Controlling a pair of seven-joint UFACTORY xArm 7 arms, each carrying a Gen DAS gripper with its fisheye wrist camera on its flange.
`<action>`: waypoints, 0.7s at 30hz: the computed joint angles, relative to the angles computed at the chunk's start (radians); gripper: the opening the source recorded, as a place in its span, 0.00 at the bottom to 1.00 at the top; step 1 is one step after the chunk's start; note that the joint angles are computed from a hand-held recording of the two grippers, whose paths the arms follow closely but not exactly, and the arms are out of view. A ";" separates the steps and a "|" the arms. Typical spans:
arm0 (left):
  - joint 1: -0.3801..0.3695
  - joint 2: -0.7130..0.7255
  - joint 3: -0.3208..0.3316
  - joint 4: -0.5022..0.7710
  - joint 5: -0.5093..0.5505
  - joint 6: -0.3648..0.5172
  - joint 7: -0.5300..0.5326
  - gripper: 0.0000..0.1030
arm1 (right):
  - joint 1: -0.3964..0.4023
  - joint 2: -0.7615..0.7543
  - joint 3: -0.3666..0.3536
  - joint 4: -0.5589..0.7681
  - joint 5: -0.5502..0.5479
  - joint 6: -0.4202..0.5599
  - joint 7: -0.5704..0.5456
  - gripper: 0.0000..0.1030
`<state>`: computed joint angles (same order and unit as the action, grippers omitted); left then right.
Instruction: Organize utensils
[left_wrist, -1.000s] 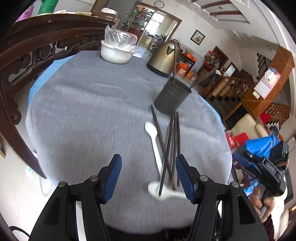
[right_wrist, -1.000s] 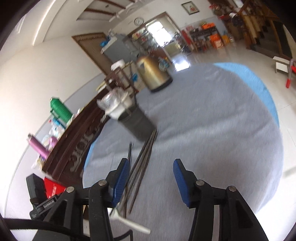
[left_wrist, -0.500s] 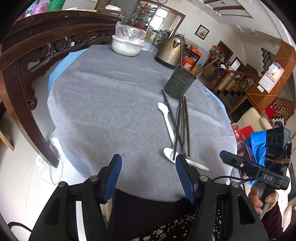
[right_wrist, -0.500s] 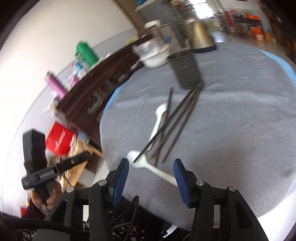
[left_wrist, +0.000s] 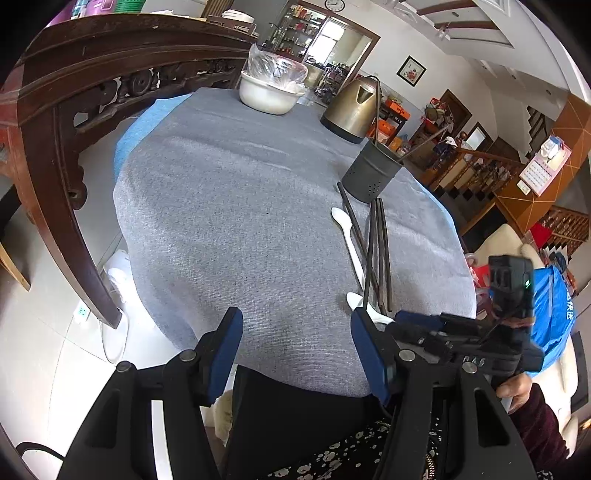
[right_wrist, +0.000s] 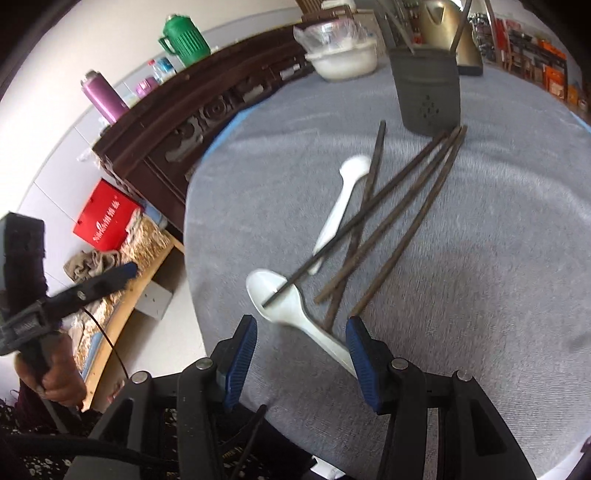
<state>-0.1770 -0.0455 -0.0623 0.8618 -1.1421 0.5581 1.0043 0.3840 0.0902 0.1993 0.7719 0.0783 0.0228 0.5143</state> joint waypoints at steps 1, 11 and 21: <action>0.000 0.001 0.000 0.001 0.000 0.002 0.000 0.60 | 0.006 0.002 -0.004 0.000 -0.015 0.001 0.007 0.53; -0.002 0.000 -0.001 0.002 0.009 0.008 0.000 0.60 | 0.137 0.064 -0.126 0.117 -0.394 0.116 0.233 0.28; 0.006 0.003 0.002 0.008 0.014 0.012 -0.021 0.60 | 0.130 0.112 -0.083 0.184 -0.491 0.121 0.269 0.08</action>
